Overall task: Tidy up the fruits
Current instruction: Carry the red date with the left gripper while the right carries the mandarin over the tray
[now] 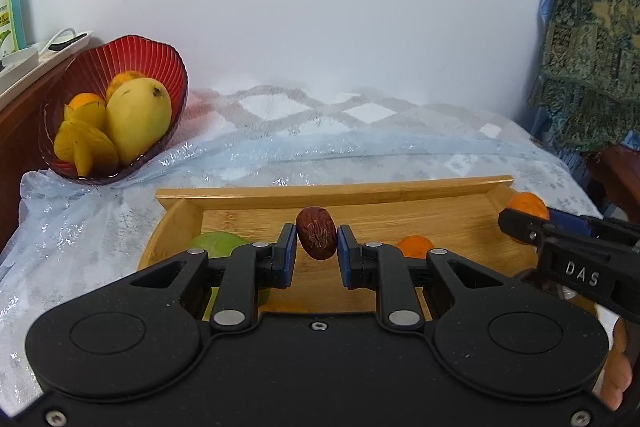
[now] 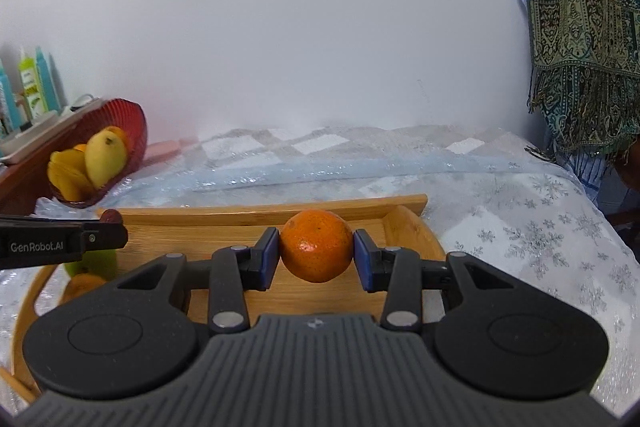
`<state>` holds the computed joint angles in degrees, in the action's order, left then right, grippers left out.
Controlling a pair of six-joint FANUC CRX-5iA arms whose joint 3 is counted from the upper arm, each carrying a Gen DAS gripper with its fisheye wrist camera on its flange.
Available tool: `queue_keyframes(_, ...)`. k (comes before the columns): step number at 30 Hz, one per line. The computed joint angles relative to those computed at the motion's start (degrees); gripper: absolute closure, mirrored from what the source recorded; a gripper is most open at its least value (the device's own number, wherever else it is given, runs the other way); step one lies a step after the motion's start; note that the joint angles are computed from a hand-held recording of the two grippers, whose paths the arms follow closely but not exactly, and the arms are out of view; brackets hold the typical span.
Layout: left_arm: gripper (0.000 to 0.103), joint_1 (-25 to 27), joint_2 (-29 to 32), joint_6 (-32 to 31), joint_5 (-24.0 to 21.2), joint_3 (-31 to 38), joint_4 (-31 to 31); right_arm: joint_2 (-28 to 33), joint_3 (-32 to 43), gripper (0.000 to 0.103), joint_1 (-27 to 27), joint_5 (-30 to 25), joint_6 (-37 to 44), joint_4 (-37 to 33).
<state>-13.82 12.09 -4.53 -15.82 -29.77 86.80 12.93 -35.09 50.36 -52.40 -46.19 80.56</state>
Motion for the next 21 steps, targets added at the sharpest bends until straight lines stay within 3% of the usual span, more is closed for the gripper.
queue_keyframes(9, 0.082, 1.7, 3.7, 10.5, 0.5, 3.8, -11.6, 1.8, 2.7, 0.059, -2.0, 3.2, 5.0, -4.1)
queue_keyframes(21, 0.082, 1.3, 5.5, 12.8, 2.0, 5.8, -15.2, 4.0, 5.2, 0.059, -3.2, 4.4, 9.6, -8.3)
